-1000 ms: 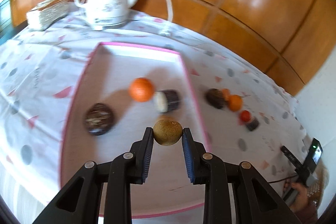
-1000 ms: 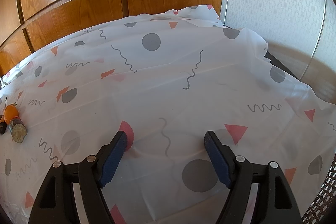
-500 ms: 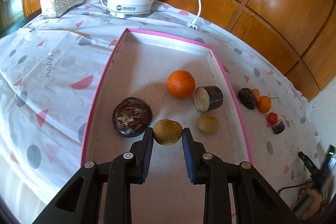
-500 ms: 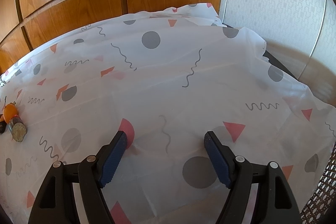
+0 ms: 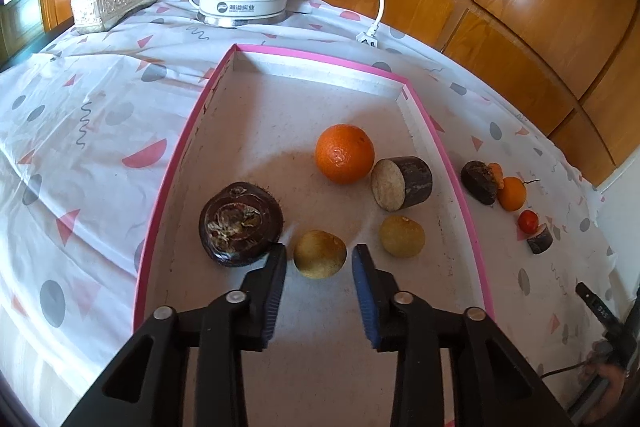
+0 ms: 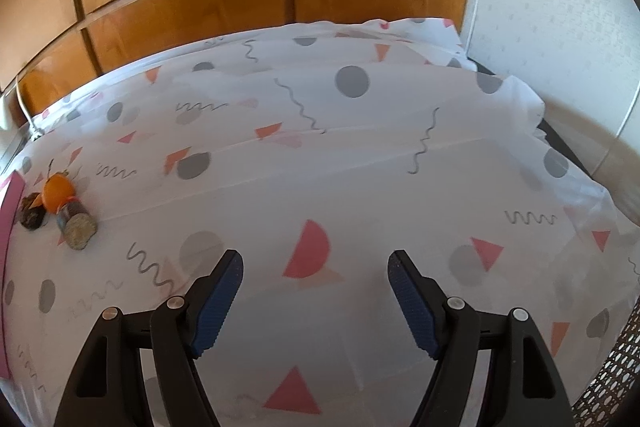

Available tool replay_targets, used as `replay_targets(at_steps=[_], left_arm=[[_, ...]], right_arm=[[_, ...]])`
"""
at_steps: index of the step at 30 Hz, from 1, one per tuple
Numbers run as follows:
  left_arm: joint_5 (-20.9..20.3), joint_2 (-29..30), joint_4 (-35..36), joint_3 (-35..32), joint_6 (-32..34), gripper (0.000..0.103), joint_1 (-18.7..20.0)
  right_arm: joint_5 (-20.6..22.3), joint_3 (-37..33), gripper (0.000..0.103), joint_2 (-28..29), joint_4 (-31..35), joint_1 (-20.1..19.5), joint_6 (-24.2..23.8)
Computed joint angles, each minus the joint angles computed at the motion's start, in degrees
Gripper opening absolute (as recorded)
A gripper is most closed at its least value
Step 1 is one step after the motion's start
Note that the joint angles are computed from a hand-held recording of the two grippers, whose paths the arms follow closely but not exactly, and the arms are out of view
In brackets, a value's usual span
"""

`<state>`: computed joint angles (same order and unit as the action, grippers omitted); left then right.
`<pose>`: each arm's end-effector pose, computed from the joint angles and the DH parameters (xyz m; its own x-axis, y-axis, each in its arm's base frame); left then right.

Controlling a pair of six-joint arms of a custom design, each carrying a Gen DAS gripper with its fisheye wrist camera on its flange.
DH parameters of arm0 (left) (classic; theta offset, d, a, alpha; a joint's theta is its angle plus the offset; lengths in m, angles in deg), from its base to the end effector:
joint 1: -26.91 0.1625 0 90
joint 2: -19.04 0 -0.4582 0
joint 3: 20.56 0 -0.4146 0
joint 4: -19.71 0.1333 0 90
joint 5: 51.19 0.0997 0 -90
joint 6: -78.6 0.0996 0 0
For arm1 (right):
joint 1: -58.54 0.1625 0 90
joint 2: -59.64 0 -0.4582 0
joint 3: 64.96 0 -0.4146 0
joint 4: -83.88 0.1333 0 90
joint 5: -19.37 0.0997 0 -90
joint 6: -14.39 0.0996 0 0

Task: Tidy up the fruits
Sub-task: 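Carry the yellow-green fruit into the tray and open the left tool, then reach the right tool to the second dark roll and close on it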

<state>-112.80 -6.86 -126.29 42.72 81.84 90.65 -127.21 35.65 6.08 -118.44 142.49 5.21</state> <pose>-0.2203 -0.8548 0.0597 -0.8310 0.3007 -0.4679 0.4670 0.8342 -0.2933 -0.0182 -0.6479 0.2953 -0.4688 0.7352 0.4896 -0.0311 0.5402 -0.8410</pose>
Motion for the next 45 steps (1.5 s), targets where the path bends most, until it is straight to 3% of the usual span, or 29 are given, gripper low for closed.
replay_targets(at_steps=[6,11,16,24,30,32,34,37,45], left_arm=[[0.4,-1.5,-3.1,2.8,0.5,0.044,-0.6],[0.2,-2.7,-4.4,4.4,0.4,0.049,-0.9],[0.1,-3.9,-4.7,5.9,-1.1,0.051,-0.9],[1.5,-5.9,-6.1,8.7,-3.9,0.057,-0.5],[2.9,-6.9,-7.7,10.1,-4.0,0.057,-0.5],[3.3,-7.1,-8.9,10.7,-3.4,0.057,-0.7],[4.1,-7.4,-10.3,11.2,-2.8,0.057,-1.0],[5.8,-7.4,-11.7,11.5,-2.9,0.062,-1.1],[7.3,-8.1,-12.1,12.2,-4.8,0.063,-0.7]], right_arm=[[5.5,-0.1,0.076,-0.5,3.9,0.4,-0.4],[13.2,-1.3,0.076,-0.2,7.7,1.5,-5.2],[17.7,-5.2,0.076,1.7,12.5,2.9,-10.9],[18.6,-12.5,0.076,5.6,22.4,3.8,-16.1],[16.2,-15.9,0.076,8.0,24.3,3.7,-18.6],[16.3,-16.5,0.070,8.2,25.1,3.5,-18.3],[16.9,-16.7,0.049,8.0,27.0,3.4,-17.8],[15.6,-17.0,0.037,8.7,25.6,3.6,-18.9],[15.2,-16.0,0.037,8.6,23.2,3.7,-18.2]])
